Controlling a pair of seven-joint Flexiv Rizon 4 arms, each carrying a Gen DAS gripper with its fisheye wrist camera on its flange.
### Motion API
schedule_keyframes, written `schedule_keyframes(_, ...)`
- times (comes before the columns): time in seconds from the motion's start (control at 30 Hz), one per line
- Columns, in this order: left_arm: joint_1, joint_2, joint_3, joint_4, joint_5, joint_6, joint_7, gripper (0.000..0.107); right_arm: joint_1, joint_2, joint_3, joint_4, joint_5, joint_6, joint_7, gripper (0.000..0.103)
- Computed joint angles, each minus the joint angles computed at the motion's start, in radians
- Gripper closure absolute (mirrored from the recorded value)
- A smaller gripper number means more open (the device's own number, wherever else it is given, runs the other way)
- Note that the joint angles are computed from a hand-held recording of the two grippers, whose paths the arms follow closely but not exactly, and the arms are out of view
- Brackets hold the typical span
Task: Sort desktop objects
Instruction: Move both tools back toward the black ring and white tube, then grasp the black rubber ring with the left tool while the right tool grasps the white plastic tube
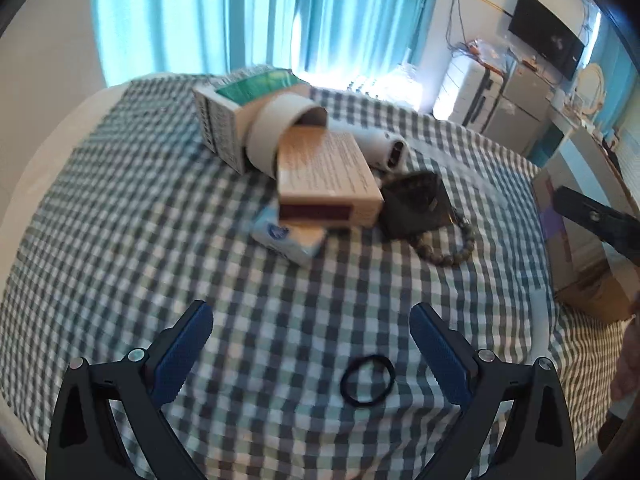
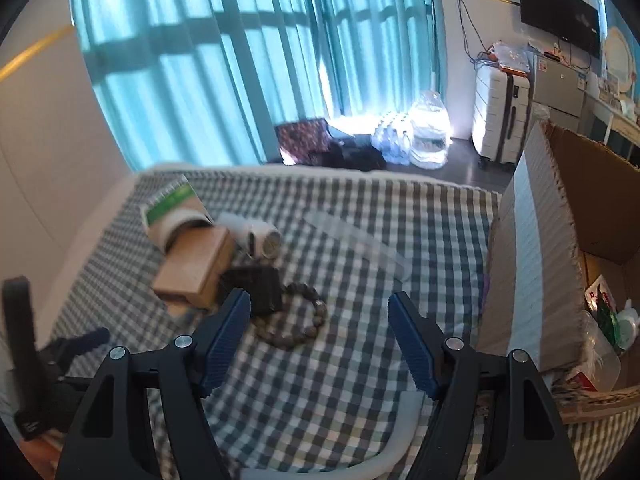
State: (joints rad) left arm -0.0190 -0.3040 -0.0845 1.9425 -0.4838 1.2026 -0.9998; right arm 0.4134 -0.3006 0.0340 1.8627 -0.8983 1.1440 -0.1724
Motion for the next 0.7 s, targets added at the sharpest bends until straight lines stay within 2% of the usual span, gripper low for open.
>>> schedule_keyframes(0.1, 0.002, -0.001, -0.002, 0.004, 0.006, -0.046, 0.027, 0.006, 0.002, -0.013, 0.016, -0.020, 0.054, -0.036, -0.036, 0.031)
schedule_keyframes(0.23, -0.031, -0.025, 0.045, -0.030, 0.115, -0.092, -0.067, 0.006, 0.020, -0.022, 0.006, -0.039, 0.042, -0.092, -0.055, 0.031)
schedule_keyframes(0.4, -0.047, -0.025, 0.042, 0.014, 0.167, -0.050, -0.072, 0.006, 0.016, -0.018, 0.029, -0.036, 0.098, -0.134, -0.086, 0.031)
schedule_keyframes(0.5, -0.088, -0.047, 0.085, 0.008, 0.291, -0.031, -0.124, 0.005, 0.018, -0.009, 0.040, -0.032, 0.131, -0.151, -0.104, 0.031)
schedule_keyframes(0.57, -0.045, -0.050, 0.032, 0.043, 0.226, 0.028, -0.079, 0.004, 0.024, 0.002, 0.042, -0.025, 0.126, -0.161, -0.110, 0.031)
schedule_keyframes(0.63, -0.009, -0.048, -0.009, 0.067, 0.165, 0.049, -0.023, 0.005, 0.028, 0.018, 0.047, -0.014, 0.116, -0.171, -0.116, 0.031)
schedule_keyframes(0.67, -0.014, -0.048, -0.002, 0.068, 0.176, 0.054, -0.011, 0.007, 0.028, 0.024, 0.052, -0.010, 0.120, -0.177, -0.120, 0.031)
schedule_keyframes(0.7, -0.015, -0.042, -0.002, 0.071, 0.181, 0.054, 0.006, 0.014, 0.027, 0.033, 0.056, -0.001, 0.124, -0.182, -0.118, 0.031)
